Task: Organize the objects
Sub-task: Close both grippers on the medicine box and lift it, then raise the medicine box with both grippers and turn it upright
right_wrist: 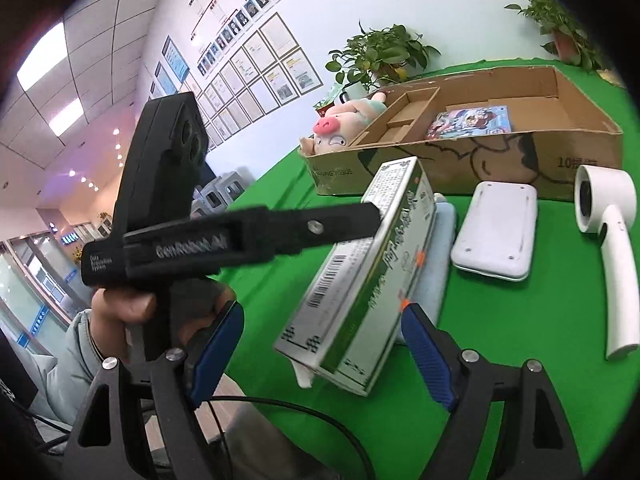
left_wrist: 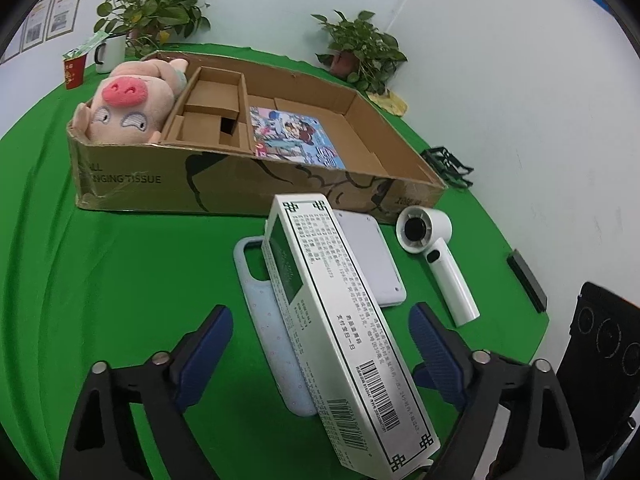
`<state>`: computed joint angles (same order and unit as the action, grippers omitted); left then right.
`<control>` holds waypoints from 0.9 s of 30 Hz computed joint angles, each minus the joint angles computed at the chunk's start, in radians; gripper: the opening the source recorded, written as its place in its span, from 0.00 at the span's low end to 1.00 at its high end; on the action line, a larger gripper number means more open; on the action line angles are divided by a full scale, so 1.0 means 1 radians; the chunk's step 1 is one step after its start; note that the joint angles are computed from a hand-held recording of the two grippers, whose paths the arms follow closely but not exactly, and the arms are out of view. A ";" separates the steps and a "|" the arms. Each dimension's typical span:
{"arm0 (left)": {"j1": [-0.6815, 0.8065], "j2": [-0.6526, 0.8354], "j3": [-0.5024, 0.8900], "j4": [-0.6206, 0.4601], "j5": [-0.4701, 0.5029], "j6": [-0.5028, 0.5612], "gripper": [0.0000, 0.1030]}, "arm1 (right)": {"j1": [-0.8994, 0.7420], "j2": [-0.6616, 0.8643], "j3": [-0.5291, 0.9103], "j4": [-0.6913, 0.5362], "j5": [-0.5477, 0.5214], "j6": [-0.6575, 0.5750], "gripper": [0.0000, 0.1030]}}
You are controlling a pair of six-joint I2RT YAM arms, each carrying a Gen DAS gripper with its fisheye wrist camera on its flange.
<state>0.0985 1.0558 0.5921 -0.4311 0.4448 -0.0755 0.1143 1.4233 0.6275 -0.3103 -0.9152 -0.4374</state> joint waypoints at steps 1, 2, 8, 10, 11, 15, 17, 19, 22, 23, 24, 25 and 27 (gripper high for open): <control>-0.006 0.012 0.005 -0.006 -0.004 0.006 0.79 | 0.015 -0.012 -0.013 0.016 0.016 0.013 0.79; -0.009 0.025 0.008 -0.007 -0.004 0.008 0.74 | 0.031 -0.012 -0.013 0.024 0.031 0.021 0.79; 0.019 0.063 0.006 -0.010 0.071 0.008 0.62 | 0.149 -0.087 -0.061 0.110 0.222 0.076 0.53; 0.027 0.048 0.006 -0.021 0.075 0.014 0.57 | 0.156 -0.096 -0.073 0.127 0.243 0.063 0.51; 0.031 0.033 0.007 -0.032 0.061 0.017 0.55 | 0.164 -0.118 -0.088 0.144 0.256 0.053 0.48; 0.084 0.018 0.019 -0.076 0.064 0.042 0.55 | 0.222 -0.188 -0.133 0.200 0.357 0.007 0.40; 0.111 0.007 0.027 -0.111 0.069 0.069 0.55 | 0.263 -0.202 -0.147 0.223 0.404 -0.015 0.40; 0.133 -0.014 0.030 -0.148 0.047 0.095 0.55 | 0.270 -0.215 -0.152 0.204 0.406 -0.045 0.41; 0.209 -0.043 0.020 -0.197 0.033 0.138 0.55 | 0.283 -0.221 -0.158 0.184 0.372 -0.089 0.42; 0.239 -0.044 0.015 -0.212 0.025 0.160 0.54 | 0.283 -0.219 -0.155 0.164 0.346 -0.099 0.43; 0.264 -0.042 0.012 -0.227 0.011 0.176 0.54 | 0.284 -0.217 -0.156 0.160 0.332 -0.102 0.46; 0.300 -0.039 0.006 -0.238 0.015 0.199 0.54 | 0.286 -0.215 -0.159 0.161 0.324 -0.101 0.49; 0.397 -0.026 -0.005 -0.265 0.080 0.252 0.55 | 0.275 -0.201 -0.158 0.156 0.291 -0.099 0.55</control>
